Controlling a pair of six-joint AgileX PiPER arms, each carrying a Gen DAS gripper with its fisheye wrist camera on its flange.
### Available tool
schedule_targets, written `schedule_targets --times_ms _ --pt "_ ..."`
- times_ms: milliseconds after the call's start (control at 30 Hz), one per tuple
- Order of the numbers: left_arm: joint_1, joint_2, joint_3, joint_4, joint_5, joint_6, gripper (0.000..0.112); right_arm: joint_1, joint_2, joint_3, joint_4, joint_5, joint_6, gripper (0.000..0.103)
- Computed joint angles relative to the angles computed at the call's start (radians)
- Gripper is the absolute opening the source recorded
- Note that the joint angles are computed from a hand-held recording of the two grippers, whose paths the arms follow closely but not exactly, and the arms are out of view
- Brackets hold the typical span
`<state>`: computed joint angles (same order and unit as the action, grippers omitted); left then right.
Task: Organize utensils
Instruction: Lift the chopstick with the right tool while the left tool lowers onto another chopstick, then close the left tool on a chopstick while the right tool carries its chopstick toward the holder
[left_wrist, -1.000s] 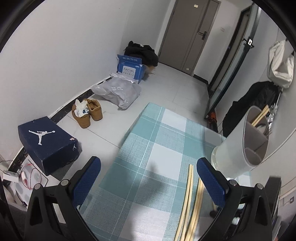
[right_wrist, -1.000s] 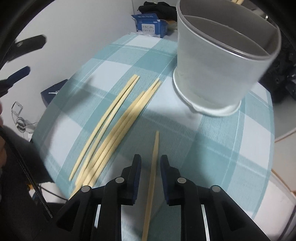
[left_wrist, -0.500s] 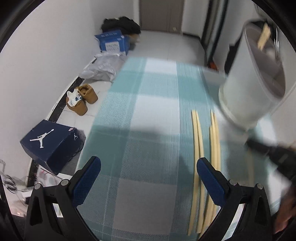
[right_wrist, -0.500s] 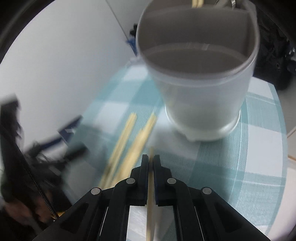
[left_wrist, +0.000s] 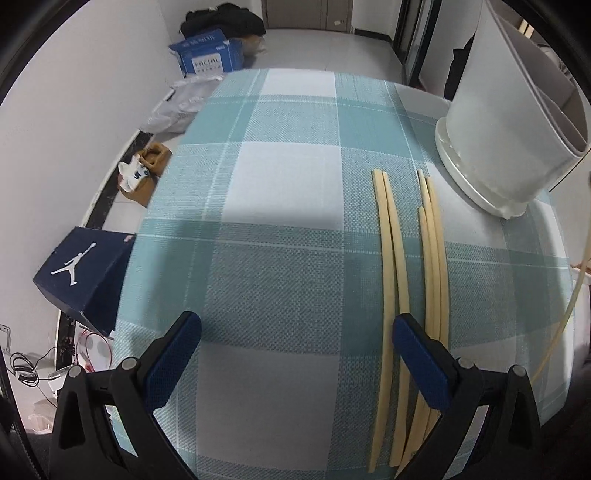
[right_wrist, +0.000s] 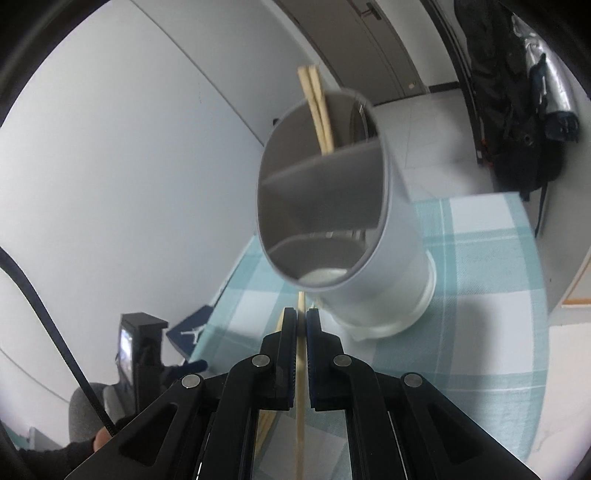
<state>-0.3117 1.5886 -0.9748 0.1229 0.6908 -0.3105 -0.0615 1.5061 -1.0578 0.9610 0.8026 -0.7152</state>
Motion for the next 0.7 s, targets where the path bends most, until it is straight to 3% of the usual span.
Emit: schedule_targets --times_ms 333,433,533,633,700 --pt "0.007 0.108 -0.138 -0.034 0.053 0.064 0.102 -0.102 -0.014 -0.037 0.042 0.06 -0.073 0.004" --pt "0.007 0.149 -0.2 -0.049 0.063 0.099 0.094 -0.105 -0.01 -0.042 0.035 0.061 -0.08 0.004" --pt "-0.004 0.179 -0.254 -0.05 0.077 0.126 0.081 -0.114 0.017 -0.065 0.037 0.075 -0.08 0.004" --pt "-0.008 0.194 -0.289 -0.073 0.091 0.15 0.057 -0.107 -0.004 -0.059 0.022 0.077 -0.066 0.004" --pt "-0.021 0.198 -0.304 -0.082 0.102 0.159 0.031 -0.118 -0.012 -0.058 0.024 0.086 -0.069 0.004"
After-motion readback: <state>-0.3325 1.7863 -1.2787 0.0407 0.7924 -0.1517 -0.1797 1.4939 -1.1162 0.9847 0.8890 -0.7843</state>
